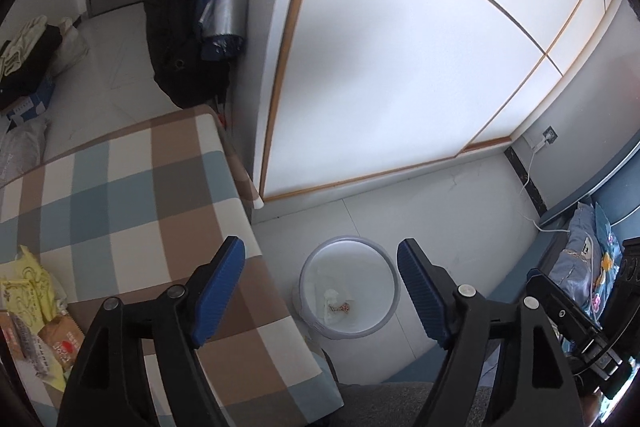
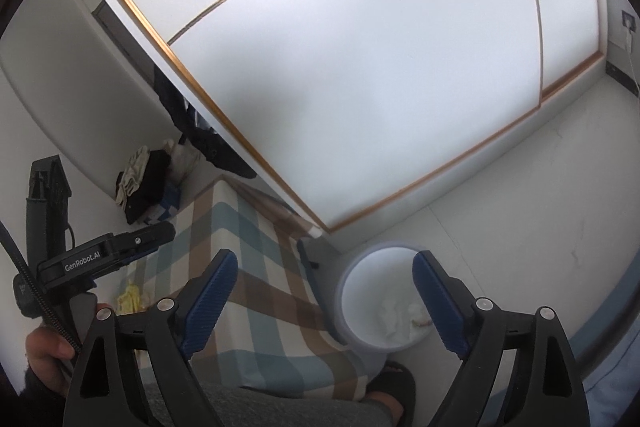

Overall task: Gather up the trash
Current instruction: 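Move both open grippers back from the bin to the table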

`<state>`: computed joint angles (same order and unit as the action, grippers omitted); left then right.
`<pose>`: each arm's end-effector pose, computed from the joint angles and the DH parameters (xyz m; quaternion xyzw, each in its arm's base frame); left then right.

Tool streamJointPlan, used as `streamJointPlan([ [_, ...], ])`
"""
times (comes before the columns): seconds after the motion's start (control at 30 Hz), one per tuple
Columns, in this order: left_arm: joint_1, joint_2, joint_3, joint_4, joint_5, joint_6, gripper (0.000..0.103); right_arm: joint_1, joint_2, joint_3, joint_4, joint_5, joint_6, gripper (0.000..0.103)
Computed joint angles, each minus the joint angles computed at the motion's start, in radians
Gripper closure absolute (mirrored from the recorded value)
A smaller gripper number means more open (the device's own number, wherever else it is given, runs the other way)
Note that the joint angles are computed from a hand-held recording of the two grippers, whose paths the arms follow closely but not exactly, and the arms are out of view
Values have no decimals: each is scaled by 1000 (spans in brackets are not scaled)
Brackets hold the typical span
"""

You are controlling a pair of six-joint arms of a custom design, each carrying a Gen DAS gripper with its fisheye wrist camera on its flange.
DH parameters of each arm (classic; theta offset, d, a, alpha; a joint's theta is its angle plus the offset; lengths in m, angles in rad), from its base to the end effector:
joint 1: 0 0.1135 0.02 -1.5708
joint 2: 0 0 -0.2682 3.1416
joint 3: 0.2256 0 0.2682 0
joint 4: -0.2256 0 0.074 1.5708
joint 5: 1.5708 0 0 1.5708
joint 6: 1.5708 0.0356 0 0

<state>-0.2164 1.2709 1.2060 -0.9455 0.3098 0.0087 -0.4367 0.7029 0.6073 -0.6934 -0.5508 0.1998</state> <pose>0.2544 -0.0670 0.3212 0.1490 0.9387 -0.1758 0.2564 0.1482 -0.0486 0.2476 0.1800 0.8775 0.2063 0.3938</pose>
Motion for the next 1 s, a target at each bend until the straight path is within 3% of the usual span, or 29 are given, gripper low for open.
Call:
streamJointPlan([
  [0.23,154,-80,-11,6,33,63,27,188,-65,95,-1,106,110,9],
  [0.5,358,-96,55,-46,132,152,26,578,-40,186,50,372,272,6],
  [0.77,604,-58,124,-95,246,278,26,924,87,256,149,596,396,4],
  [1.0,810,25,184,-115,327,386,26,1121,242,317,221,709,419,4],
])
